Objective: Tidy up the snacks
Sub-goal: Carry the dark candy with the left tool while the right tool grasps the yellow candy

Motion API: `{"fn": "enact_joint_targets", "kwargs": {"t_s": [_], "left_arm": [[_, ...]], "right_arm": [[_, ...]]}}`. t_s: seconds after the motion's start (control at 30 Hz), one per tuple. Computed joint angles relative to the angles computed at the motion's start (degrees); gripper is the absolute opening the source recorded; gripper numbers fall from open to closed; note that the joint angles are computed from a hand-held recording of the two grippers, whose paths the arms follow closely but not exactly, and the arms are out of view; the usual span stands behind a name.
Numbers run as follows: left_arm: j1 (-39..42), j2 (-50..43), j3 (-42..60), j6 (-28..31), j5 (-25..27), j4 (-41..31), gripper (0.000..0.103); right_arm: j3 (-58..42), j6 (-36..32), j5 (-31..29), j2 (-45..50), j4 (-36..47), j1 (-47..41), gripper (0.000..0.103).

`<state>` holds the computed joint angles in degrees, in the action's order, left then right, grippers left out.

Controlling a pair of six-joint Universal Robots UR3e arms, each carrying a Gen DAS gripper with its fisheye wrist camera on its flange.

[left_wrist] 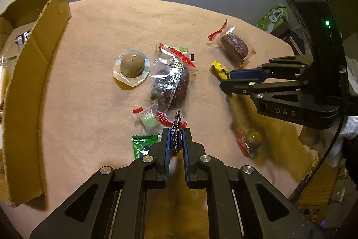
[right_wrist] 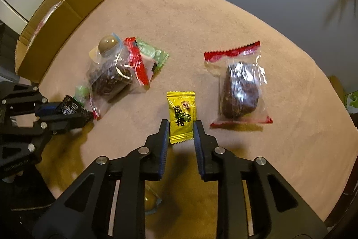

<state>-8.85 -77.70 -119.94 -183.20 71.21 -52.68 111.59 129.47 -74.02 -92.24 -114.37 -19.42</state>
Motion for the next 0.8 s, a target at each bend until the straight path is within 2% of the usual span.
{"fn": "enact_joint_targets", "kwargs": {"t_s": [0.2,0.27,0.33,0.4,0.47,0.8], "left_arm": [[-0.1,-0.4,-0.2,-0.6,-0.2,0.6,0.009],[-0.1,-0.4,-0.2,-0.7,-0.2,0.9,0.009],[0.2,-0.1,-0.4,-0.6,-0.5,0.7,0.009],[0.6,0.6,-0.8,-0.5,-0.7,0.5,0.009],[1.4,1.7,-1.3,-0.2,-1.0,0.1,0.009],[5.4,7.8,-1.8,1.2,-2.7,-4.9,0.009]], "right_arm": [[-3.7,2.5,-1.3,4.0,-1.6,3.2,0.031],[-5.2,3.2,-1.0,5.3,-1.5,3.7,0.041],[-6.6,4.1,-1.1,7.1,-1.6,4.7,0.041],[-7.0,4.7,-1.6,8.2,-3.1,5.7,0.04],[-8.1,5.4,-2.4,9.0,-3.8,6.8,0.023],[-7.7,5.1,0.3,5.3,0.2,5.1,0.022]]}}
